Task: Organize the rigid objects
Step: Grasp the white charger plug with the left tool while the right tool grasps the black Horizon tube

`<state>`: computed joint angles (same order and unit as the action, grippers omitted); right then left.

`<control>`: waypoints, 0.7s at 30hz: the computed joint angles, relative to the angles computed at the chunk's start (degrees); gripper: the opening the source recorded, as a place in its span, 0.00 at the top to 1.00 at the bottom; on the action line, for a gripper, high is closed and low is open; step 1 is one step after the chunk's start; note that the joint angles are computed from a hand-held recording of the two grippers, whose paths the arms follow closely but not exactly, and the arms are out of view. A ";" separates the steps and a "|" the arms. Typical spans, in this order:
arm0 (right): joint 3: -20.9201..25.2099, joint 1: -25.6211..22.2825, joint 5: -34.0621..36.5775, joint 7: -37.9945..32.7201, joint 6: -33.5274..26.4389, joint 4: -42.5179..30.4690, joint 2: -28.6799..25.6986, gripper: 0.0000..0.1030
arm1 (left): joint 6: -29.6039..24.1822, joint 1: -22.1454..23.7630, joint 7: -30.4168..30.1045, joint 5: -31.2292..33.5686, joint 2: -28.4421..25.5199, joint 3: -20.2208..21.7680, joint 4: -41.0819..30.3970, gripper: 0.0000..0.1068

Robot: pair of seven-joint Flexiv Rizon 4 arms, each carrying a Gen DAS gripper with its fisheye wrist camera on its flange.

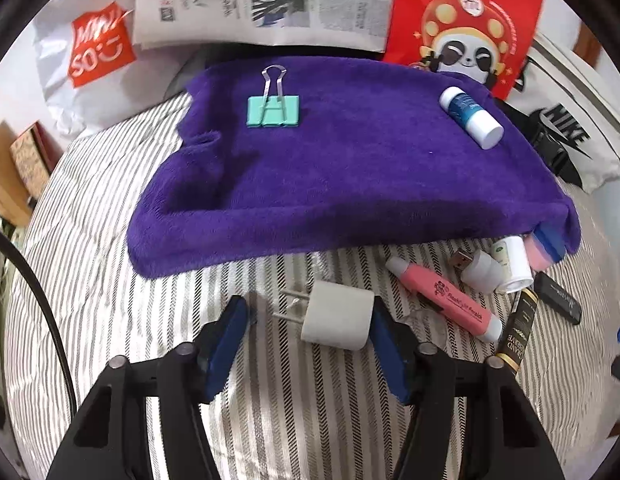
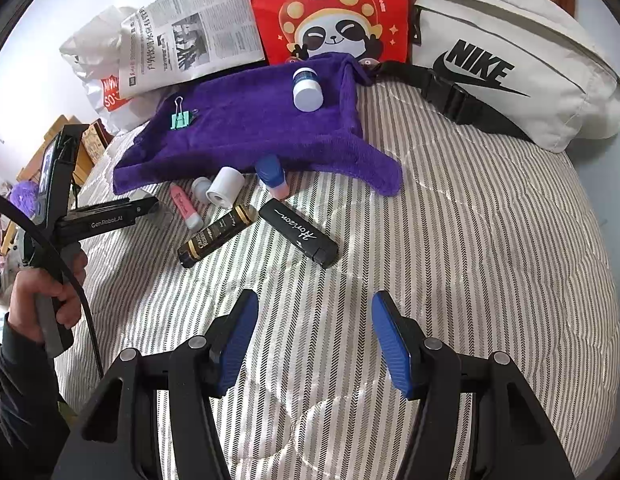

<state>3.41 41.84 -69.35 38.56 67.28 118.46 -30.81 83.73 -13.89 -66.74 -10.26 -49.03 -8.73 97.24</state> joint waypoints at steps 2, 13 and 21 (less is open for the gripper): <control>0.08 -0.18 0.61 -0.72 0.01 -0.25 -0.42 0.43 | 1.77 1.19 1.65 0.73 0.03 -1.57 0.83 0.61; -2.28 -2.34 -0.40 -9.07 2.44 -4.64 -5.99 0.43 | 5.04 6.63 5.00 -0.15 -0.24 -7.15 3.37 0.61; -5.69 -0.31 1.07 -16.90 2.59 -6.57 -8.18 0.43 | 4.87 2.49 3.86 0.12 -0.22 -2.53 2.15 0.61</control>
